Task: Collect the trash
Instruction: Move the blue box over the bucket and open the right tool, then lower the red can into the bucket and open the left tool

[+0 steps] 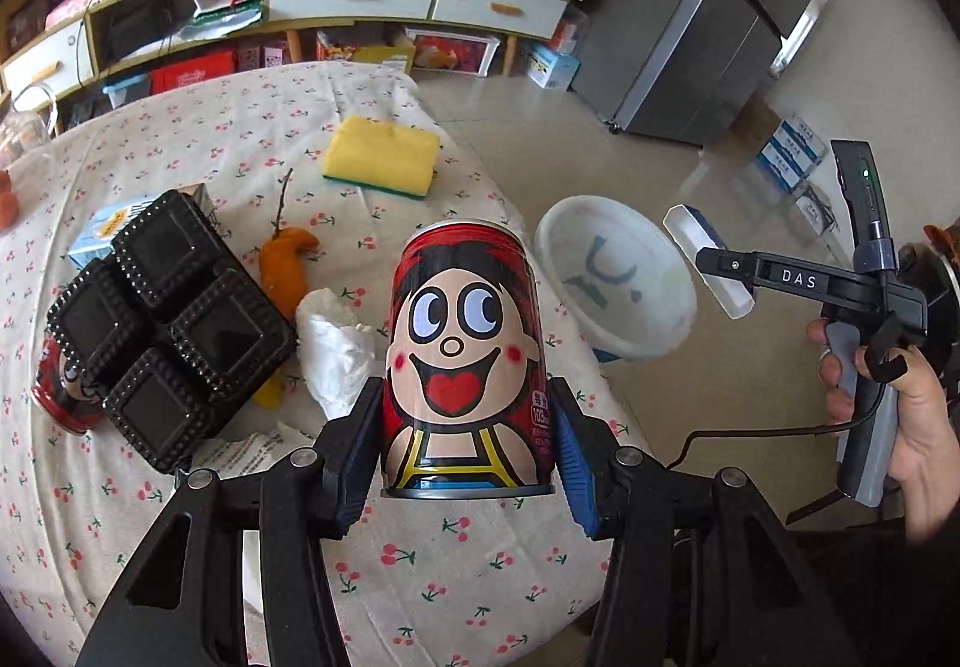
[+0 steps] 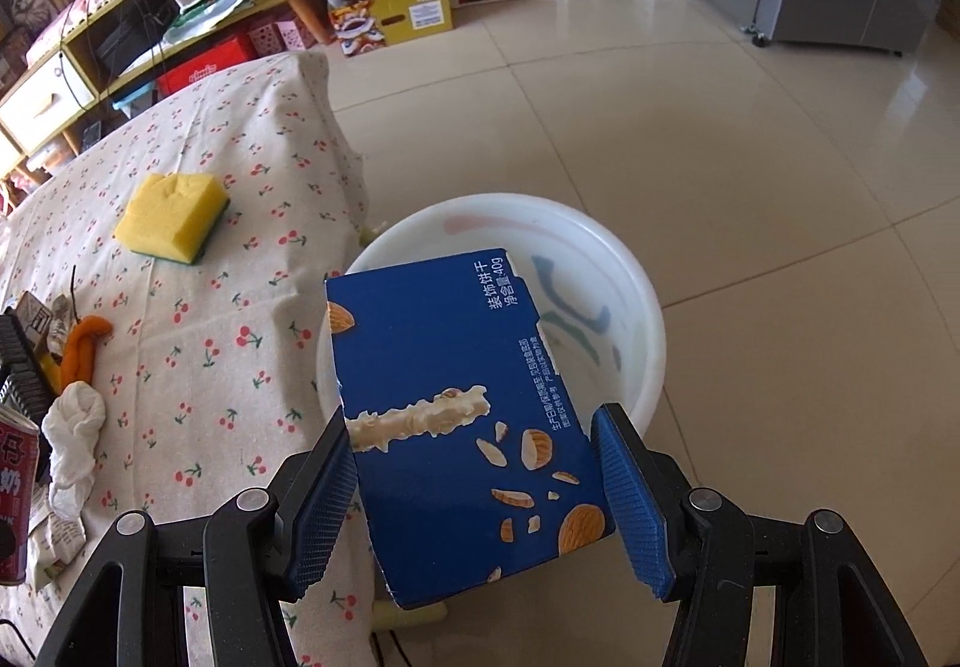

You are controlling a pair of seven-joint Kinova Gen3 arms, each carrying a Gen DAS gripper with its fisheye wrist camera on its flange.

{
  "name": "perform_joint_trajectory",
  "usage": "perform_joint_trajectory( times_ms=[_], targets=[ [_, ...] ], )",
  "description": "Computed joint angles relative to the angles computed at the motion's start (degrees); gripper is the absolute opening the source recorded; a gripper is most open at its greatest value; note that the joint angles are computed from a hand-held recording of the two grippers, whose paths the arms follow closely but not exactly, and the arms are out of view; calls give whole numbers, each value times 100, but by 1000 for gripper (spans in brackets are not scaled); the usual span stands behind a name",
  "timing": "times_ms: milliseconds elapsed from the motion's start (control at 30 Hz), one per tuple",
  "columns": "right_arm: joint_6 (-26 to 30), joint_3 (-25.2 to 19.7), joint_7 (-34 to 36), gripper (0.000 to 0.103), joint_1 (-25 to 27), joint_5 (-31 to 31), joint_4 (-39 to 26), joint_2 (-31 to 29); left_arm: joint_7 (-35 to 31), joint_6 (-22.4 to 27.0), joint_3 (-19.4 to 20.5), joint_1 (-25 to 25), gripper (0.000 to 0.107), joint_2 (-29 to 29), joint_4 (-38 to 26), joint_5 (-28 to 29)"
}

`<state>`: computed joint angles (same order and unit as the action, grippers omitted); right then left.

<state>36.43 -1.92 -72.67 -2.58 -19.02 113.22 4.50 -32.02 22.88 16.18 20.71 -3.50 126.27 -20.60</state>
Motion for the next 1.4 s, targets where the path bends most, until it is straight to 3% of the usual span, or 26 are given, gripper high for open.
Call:
perform_joint_trajectory(
  times_ms=[133, 300, 367, 467, 567, 667, 933, 1167, 1233, 1267, 1400],
  targets=[
    [-90, -12, 59, 67, 18, 22, -121, 185, 101, 25, -55, 61, 55, 314, -204, -268],
    [-97, -67, 245, 68, 145, -157, -255, 334, -75, -38, -317, 233, 55, 573, -402, -177],
    [-24, -79, 408, 77, 264, -365, -295, 331, -110, -21, -411, 323, 55, 710, -539, -242],
    [1, -54, 531, 77, 333, -468, -269, 229, -145, 60, -550, 512, 55, 944, -800, -368],
    [93, 42, 306, 77, 256, -101, -245, 88, -329, 98, -666, 657, 55, 1205, -1078, -302],
    [194, 155, 189, 77, 288, 135, -163, -108, -440, 123, -810, 877, 55, 1510, -1420, -303],
    [333, 532, 848, 78, 660, -24, 174, -544, -673, 104, -1249, 1589, 55, 2336, -2307, -239],
    [512, 838, 1356, 78, 962, -341, 213, -612, -289, 7, -1921, 2325, 56, 2675, -2675, -615],
    [525, 858, 1429, 78, 1013, -392, 226, -643, 14, 3, -2196, 2578, 73, 2701, -2706, -821],
    [525, 860, 1441, 78, 1027, -401, 224, -652, 135, 57, -2270, 2655, 87, 2704, -2736, -903],
    [507, 861, 1471, 78, 1036, -433, 255, -714, 335, 397, -2206, 2707, 96, 2645, -2809, -1139]
  ],
)
